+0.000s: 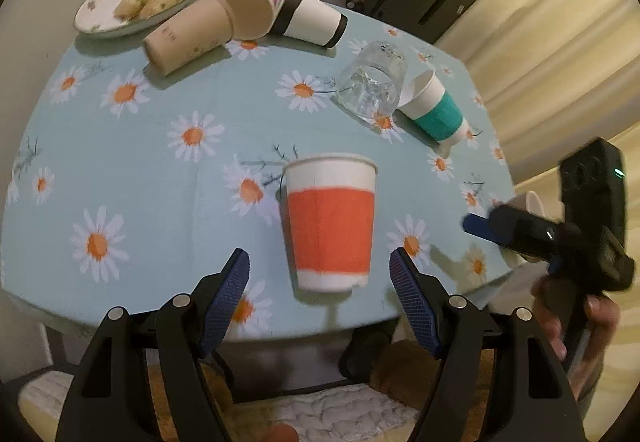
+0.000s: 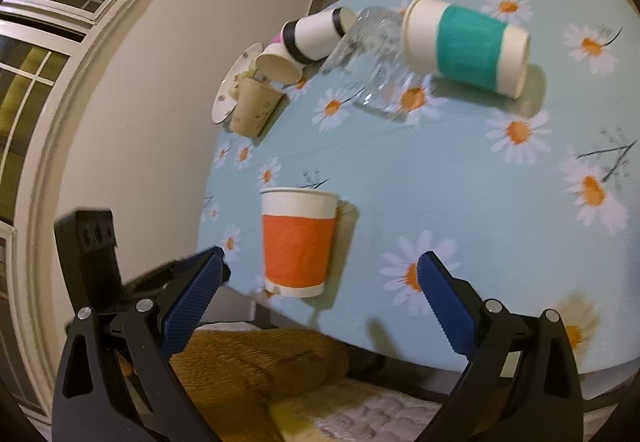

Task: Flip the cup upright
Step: 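Close the right gripper around the orange-banded cup's body, then lift the orange-banded cup and rotate the right tool to stand it upright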

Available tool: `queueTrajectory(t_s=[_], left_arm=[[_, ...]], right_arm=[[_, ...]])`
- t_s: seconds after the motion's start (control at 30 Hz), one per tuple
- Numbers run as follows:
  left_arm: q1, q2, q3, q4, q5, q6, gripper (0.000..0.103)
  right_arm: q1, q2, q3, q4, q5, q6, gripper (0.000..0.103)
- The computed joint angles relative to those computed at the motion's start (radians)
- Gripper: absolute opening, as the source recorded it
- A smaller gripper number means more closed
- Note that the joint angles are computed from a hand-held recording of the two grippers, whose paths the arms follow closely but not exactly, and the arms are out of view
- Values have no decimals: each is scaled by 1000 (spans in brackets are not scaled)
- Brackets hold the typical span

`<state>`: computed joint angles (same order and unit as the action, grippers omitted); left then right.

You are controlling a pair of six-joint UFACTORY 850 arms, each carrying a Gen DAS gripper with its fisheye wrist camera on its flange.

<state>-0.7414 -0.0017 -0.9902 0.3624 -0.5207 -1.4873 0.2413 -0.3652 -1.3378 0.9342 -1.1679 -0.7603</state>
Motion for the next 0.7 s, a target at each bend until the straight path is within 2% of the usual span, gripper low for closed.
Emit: queueTrajectory(t_s=[0.4, 0.57, 0.7], left_arm=[[-103, 136, 227, 378, 112, -537, 71], [-122, 177, 301, 638, 176, -838, 71], [-118, 194, 332, 752, 212, -960, 71]], right_arm=[[119, -68, -51, -70, 21, 87, 97], [157, -76, -61, -123, 59, 121, 89], [173, -89, -70, -149, 73, 144, 87]])
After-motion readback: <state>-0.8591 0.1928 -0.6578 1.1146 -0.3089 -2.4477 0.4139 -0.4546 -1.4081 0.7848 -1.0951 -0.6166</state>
